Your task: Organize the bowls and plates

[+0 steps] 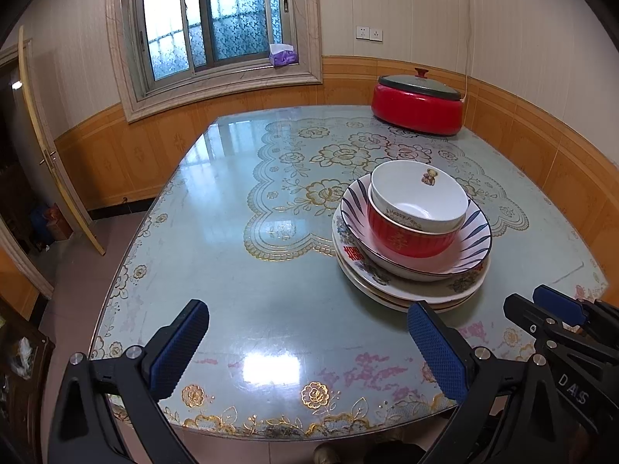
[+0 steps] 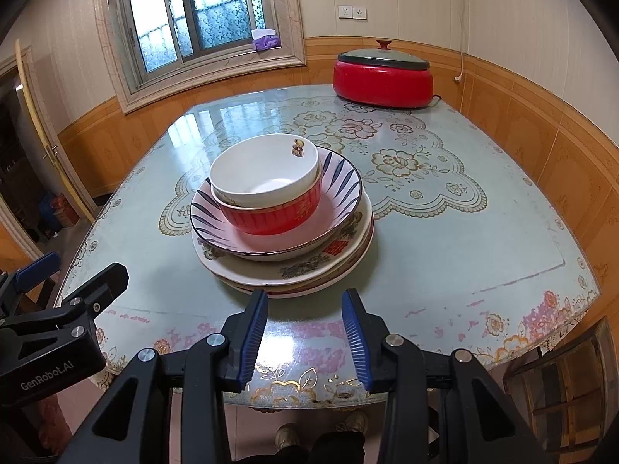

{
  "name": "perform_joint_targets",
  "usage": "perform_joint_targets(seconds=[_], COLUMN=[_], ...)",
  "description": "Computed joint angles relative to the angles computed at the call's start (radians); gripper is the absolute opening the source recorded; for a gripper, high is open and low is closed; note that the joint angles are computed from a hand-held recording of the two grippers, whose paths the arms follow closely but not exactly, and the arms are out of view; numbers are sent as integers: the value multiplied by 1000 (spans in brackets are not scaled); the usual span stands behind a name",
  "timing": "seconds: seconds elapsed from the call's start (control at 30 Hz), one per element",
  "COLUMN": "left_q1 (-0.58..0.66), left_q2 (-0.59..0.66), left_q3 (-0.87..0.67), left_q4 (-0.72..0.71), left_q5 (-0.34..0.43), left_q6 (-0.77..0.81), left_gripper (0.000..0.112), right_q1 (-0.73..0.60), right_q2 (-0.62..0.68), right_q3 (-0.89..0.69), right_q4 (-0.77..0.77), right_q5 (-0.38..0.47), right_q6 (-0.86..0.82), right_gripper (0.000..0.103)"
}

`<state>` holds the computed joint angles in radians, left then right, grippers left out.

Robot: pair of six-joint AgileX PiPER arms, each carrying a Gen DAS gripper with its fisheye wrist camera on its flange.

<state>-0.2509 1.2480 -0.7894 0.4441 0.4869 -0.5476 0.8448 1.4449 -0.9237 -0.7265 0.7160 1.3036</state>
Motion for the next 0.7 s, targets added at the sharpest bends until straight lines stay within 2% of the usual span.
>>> perform_joint_targets(seconds=[0.43,0.7], left_q1=[18,45], left_q2=[16,34], left_q3=[-12,-25], left_q4=[-26,-134], left_q5=[-23,-40], left_q6=[46,158], left_gripper=[103,103], right_q1=[-11,-8], right_q2=[18,25], right_q3=[-17,-24], right_q4=[3,1], right_q5=[1,10], right_q6=[-2,4], right_gripper=[40,40])
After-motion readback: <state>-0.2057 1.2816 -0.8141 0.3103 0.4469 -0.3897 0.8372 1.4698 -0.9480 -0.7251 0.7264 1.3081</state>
